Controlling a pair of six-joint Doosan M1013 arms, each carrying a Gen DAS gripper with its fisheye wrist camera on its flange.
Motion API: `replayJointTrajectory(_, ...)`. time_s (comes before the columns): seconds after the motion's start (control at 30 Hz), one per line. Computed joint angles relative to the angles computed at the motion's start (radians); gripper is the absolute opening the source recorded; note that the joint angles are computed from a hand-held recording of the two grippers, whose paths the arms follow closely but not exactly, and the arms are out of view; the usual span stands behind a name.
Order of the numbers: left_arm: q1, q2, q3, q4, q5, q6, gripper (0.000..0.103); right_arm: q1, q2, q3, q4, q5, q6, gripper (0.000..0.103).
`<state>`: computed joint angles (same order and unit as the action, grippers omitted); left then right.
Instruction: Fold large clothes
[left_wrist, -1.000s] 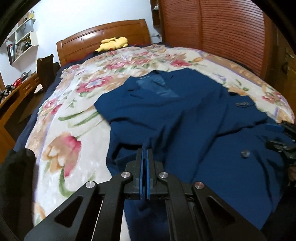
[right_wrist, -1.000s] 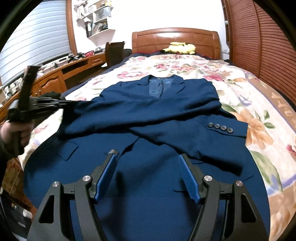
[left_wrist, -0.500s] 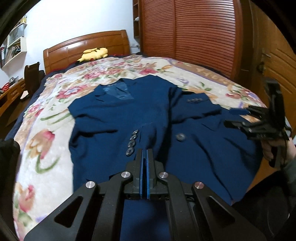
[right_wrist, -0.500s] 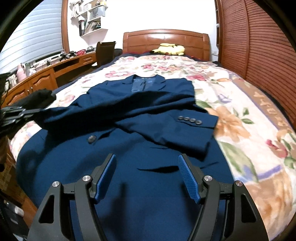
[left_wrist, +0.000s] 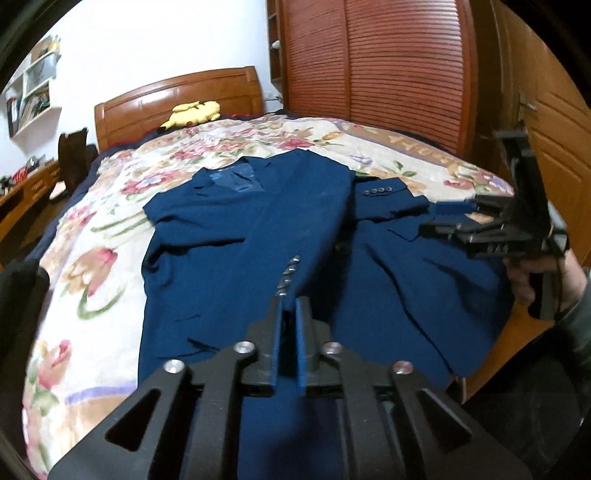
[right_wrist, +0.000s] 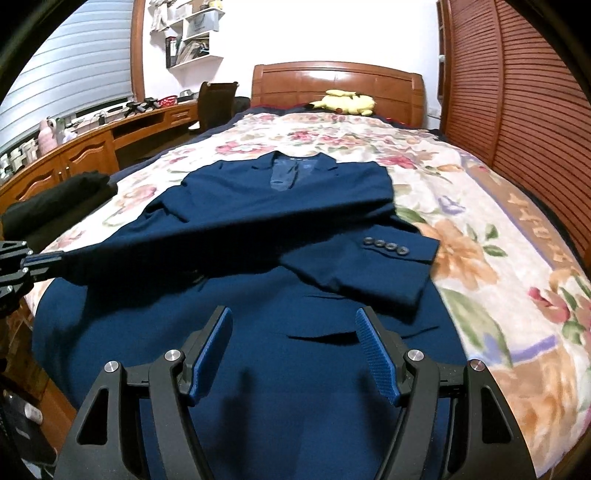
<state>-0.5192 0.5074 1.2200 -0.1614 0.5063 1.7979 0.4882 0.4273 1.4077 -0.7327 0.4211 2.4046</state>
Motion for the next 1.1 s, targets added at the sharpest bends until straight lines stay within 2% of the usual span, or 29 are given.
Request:
replayJointTrajectory(0.03,0.003,-0.003,0.005,0.013,-0.005,-0.018,0.035,-0.001,0.005,-0.002,0.010,-0.006,-0.013,0.071)
replayJointTrajectory(0.07,0.006,-0.006,0.014,0.018,-0.018,-0.027,0.042,-0.002,0.010,-0.004,0.022,-0.008,-0.031,0.071)
replayJointTrajectory(0.17,0.016,-0.011,0.028,0.024,-0.034,-0.050,0.049,-0.003,0.024,-0.017,0.061,0.007,-0.092,0.071)
replayJointTrajectory(0.2,0.019,-0.010,0.029,0.028,-0.032,-0.059,0.054,-0.003,0.027,-0.020,0.062,0.010,-0.096,0.071)
replayJointTrajectory(0.3,0.027,-0.011,0.042,0.047,-0.048,-0.100,0.076,-0.006,0.027,-0.022,0.064,0.018,-0.100,0.071)
replayJointTrajectory(0.33,0.030,-0.011,0.046,0.051,-0.053,-0.110,0.078,-0.006,0.027,-0.023,0.063,0.021,-0.100,0.071)
replayJointTrajectory(0.53,0.038,-0.020,0.084,0.169,-0.096,-0.262,0.078,-0.009,0.028,-0.023,0.073,0.039,-0.110,0.071)
replayJointTrajectory(0.73,0.057,-0.019,0.106,0.218,-0.085,-0.362,0.078,-0.014,0.039,-0.035,0.139,0.068,-0.174,0.071)
replayJointTrajectory(0.9,0.065,-0.015,0.112,0.244,-0.069,-0.401,0.078,-0.027,0.039,-0.032,0.230,0.046,-0.235,0.072)
replayJointTrajectory(1.0,0.070,-0.007,0.108,0.215,-0.052,-0.387,0.079,-0.028,0.038,-0.027,0.228,0.033,-0.226,0.074)
replayJointTrajectory(1.1,0.072,-0.007,0.113,0.203,-0.067,-0.387,0.081,-0.027,0.036,-0.020,0.215,0.023,-0.204,0.075)
